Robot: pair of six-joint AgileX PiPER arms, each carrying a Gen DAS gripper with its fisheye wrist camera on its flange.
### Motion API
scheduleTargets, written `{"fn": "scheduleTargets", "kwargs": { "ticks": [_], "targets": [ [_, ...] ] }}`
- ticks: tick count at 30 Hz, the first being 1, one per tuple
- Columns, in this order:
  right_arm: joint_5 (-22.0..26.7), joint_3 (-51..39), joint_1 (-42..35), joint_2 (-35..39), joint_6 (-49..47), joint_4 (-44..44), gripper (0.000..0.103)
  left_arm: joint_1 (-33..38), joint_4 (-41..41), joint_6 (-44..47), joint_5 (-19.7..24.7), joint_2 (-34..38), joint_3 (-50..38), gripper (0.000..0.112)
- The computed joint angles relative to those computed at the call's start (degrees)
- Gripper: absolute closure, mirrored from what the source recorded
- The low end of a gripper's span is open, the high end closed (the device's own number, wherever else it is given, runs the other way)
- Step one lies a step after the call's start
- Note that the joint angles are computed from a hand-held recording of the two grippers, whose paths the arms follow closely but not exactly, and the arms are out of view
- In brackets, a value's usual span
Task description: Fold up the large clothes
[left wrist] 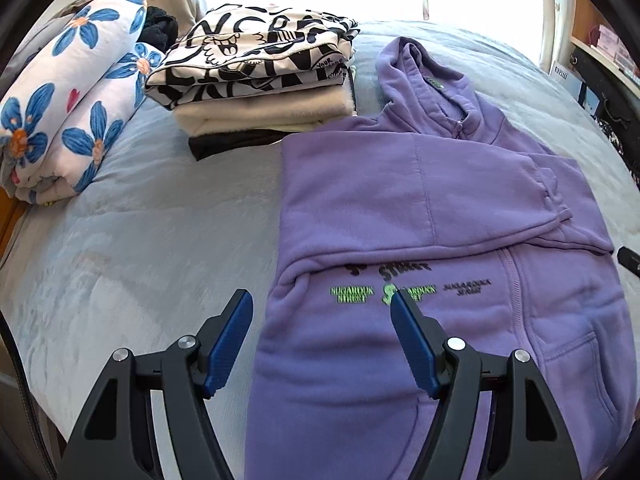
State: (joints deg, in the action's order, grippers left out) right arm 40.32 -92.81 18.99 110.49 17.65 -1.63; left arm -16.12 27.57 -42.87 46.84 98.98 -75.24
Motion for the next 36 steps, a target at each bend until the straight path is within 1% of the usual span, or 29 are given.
{"fn": "scheduleTargets", "kwargs": {
  "ticks": [1, 3, 10, 12, 14, 16, 19, 22, 31, 34, 36],
  "targets": [
    [-0.97, 1.74, -0.11, -1.26, -0.27, 0.44, 0.073, -0.33, 0.00, -0.63, -0.03, -1.10, 0.95, 0.042],
    [-3.14, 5.80, 0.08, -4.25, 0.19, -0.16, 0.068, -1.06, 0.19, -1.90, 0.02, -3.61, 3.09, 0.042],
    [-6.80, 15.38, 2.23, -12.49, 3.04, -5.03, 0.067, -3.37, 2.20, -7.50, 0.93, -12.76, 10.78, 0.042],
    [-7.93, 18.51, 3.57, -15.42, 5.57, -8.83, 0.067, -4.31, 3.13, -9.08, 1.62, -16.15, 13.01, 0.042],
    [-8.35, 21.07, 4.74, -17.94, 7.82, -12.09, 0.067, -5.51, 4.64, -10.92, 2.88, -18.71, 14.51, 0.041],
    [-8.69, 23.01, 5.44, -20.02, 8.77, -13.59, 0.067, -6.69, 6.20, -12.49, 4.45, -21.24, 15.87, 0.038],
    [-8.90, 25.92, 6.46, -23.14, 10.42, -15.50, 0.066, -8.90, 9.03, -15.47, 6.98, -24.81, 18.10, 0.038],
    [-8.83, 28.78, 7.35, -26.07, 12.13, -17.14, 0.066, -10.52, 9.63, -17.00, 8.67, -27.36, 19.74, 0.037],
    [-9.73, 37.59, 6.97, -33.30, 10.00, -15.19, 0.065, -17.60, 9.29, -20.89, 13.24, -34.75, 27.31, 0.037],
    [-10.02, 40.41, 6.01, -34.92, 9.07, -13.88, 0.065, -19.35, 8.93, -22.66, 14.13, -36.23, 30.07, 0.037],
    [-10.87, 42.84, 5.24, -36.34, 8.56, -12.56, 0.065, -19.08, 7.07, -22.67, 13.38, -37.53, 32.50, 0.037]
  ]
}}
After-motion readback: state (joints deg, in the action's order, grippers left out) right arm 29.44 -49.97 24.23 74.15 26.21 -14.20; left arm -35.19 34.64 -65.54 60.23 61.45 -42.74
